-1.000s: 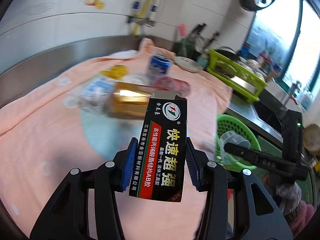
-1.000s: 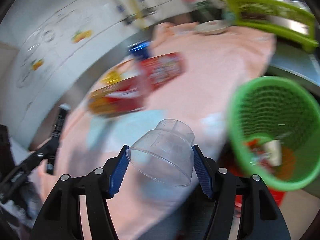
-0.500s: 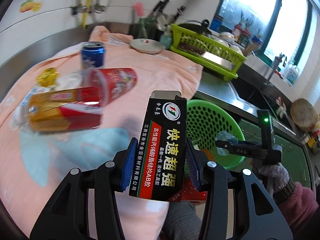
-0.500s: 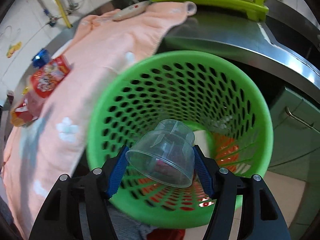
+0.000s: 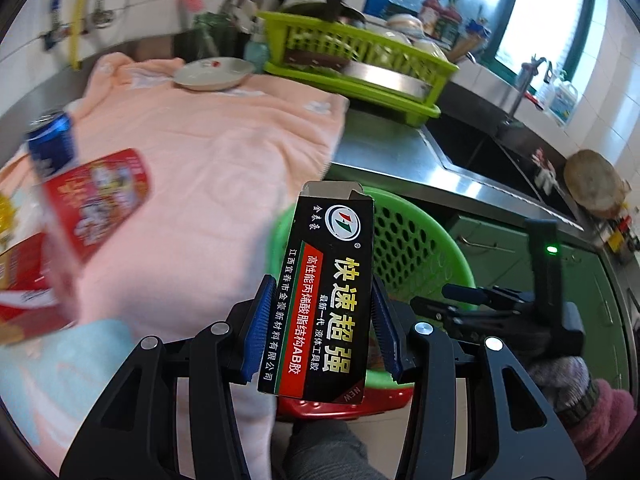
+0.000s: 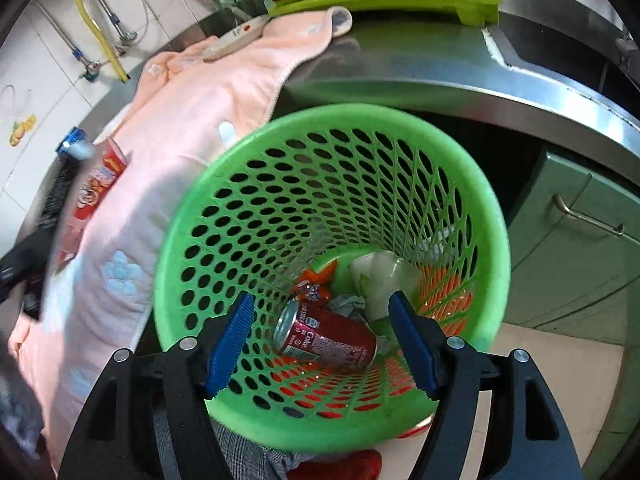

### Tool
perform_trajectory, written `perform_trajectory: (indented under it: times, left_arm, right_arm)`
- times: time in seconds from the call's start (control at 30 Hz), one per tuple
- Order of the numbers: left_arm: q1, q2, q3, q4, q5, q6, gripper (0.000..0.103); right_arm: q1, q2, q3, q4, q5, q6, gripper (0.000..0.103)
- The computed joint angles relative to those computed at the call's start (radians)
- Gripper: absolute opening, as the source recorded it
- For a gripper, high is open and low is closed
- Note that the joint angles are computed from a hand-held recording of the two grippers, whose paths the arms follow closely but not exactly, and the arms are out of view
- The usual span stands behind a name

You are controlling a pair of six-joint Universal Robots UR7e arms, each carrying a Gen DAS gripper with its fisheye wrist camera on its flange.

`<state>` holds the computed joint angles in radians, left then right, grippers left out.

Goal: Collect trash
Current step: 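Drop the clear cup into the basket with the right tool while the left drops the glue box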

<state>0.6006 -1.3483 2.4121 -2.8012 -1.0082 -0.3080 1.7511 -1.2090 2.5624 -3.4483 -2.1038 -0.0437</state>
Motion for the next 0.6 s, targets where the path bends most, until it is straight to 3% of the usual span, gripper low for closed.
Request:
perform_trajectory:
  times: [0.27,0.6]
  left_arm:
    - [0.044,0.208,-0.100,-0.004,-0.039,0.046,0.047]
    - [0.083,0.345,-0.174,0.019,-0.025,0.054,0.048]
  right_arm:
    - [0.035,-0.085,0.077,-0.070,0.005,-0.021,0.070]
    - [-0.004,-0.138,0.142,-0.125,0.042,-0.028,0.072]
